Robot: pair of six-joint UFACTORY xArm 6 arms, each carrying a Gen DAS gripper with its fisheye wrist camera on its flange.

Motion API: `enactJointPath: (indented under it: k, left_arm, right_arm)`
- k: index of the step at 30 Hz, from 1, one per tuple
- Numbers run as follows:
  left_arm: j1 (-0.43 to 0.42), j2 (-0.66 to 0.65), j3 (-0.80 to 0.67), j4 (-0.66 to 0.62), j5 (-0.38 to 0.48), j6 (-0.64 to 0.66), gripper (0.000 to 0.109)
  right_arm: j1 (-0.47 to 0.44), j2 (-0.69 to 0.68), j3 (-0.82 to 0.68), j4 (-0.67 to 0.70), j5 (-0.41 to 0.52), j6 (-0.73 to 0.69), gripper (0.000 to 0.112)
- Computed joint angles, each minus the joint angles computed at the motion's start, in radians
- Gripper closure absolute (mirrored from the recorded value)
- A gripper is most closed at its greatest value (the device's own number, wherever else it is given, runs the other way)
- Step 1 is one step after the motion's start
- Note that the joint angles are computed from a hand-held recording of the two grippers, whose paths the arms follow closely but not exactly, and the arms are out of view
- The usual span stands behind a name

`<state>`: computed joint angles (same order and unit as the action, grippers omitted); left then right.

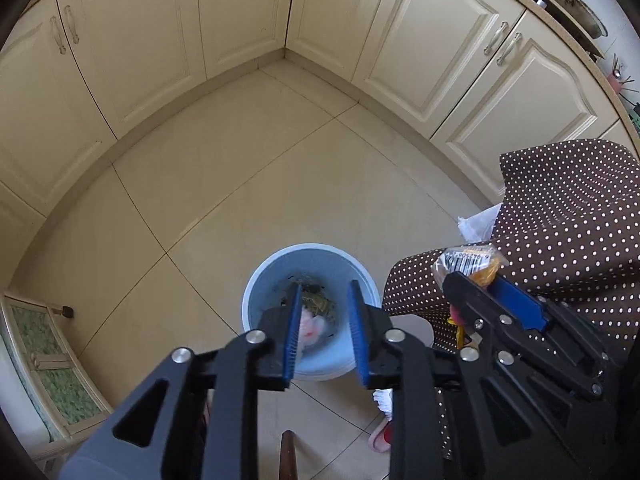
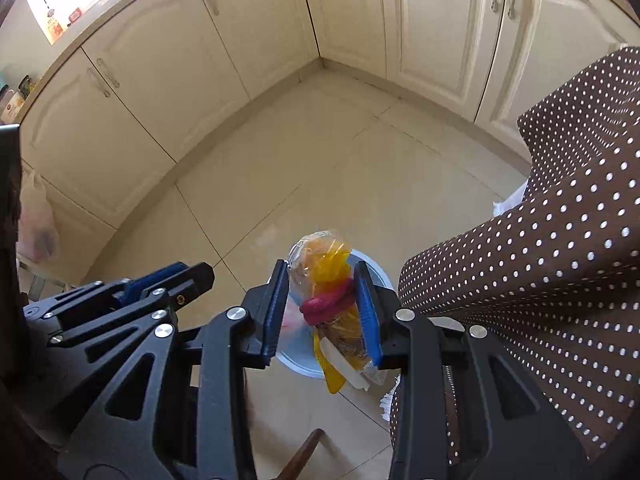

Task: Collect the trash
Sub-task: 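Open the left gripper to drop the white plastic bag into the bin, then open the right gripper to drop the yellow wrapper into the bin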

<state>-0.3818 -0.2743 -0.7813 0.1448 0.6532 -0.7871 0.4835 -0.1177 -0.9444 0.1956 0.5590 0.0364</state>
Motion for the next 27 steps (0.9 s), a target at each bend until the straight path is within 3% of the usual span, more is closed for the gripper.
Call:
enactJointPath:
  k: [18, 27]
  left_arm:
    - [0.023, -0.043, 0.026, 0.019, 0.025, -0.035, 0.083]
    - [0.03, -0.067, 0.027, 0.021, 0.035, -0.036, 0.082]
  right_arm:
    - [0.028, 0.028, -0.02, 0.027, -0.009, -0.019, 0.078]
    - [0.034, 0.024, -0.022, 0.026, -0.002, -0.009, 0.072]
